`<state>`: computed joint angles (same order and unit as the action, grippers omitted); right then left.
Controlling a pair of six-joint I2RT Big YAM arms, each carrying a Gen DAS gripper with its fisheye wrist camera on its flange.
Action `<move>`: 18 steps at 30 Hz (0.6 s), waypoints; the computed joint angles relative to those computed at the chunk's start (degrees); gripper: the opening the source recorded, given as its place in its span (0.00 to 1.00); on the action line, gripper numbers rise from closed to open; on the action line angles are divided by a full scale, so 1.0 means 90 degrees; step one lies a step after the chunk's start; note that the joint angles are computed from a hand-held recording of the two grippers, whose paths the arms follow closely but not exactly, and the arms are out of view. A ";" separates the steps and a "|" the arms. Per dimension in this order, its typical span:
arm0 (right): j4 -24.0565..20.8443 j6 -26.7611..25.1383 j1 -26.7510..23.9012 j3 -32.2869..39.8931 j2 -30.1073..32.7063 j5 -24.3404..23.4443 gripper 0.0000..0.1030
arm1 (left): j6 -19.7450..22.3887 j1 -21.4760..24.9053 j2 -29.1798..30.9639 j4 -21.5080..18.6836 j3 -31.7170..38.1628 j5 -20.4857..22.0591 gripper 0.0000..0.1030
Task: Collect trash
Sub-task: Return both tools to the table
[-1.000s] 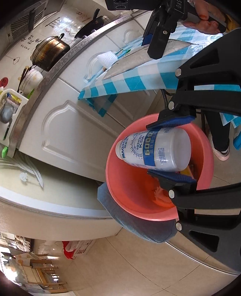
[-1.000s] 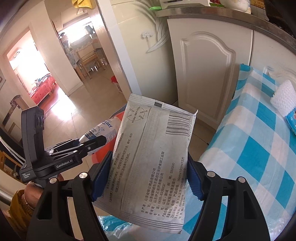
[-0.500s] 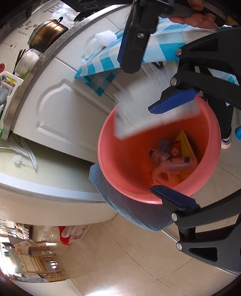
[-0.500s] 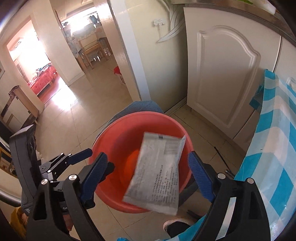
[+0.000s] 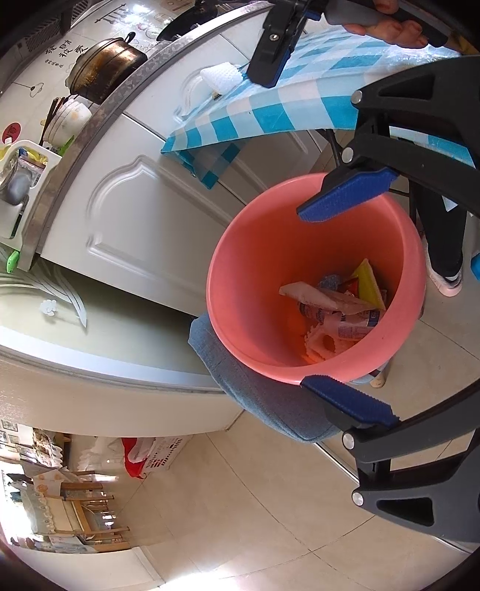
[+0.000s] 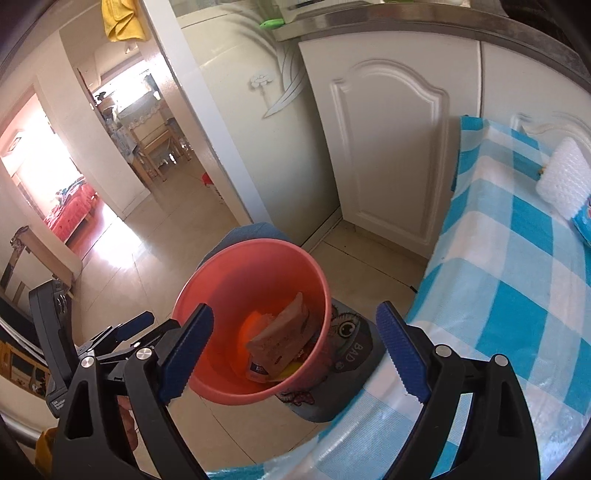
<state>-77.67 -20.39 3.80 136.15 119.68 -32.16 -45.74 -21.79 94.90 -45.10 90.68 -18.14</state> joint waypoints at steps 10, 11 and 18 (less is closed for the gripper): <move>0.0619 0.0398 -0.0638 -0.0877 -0.0532 -0.0148 0.87 | 0.0224 -0.0305 0.0258 -0.0333 0.0627 0.0147 0.85; 0.0629 0.0433 -0.0700 -0.0900 -0.0548 -0.0197 0.88 | 0.0247 -0.0337 0.0304 -0.0382 0.0719 0.0165 0.85; 0.0829 0.0678 -0.1093 -0.0915 -0.0555 -0.0511 0.88 | 0.0418 -0.0558 0.0712 -0.0757 0.1487 0.0277 0.86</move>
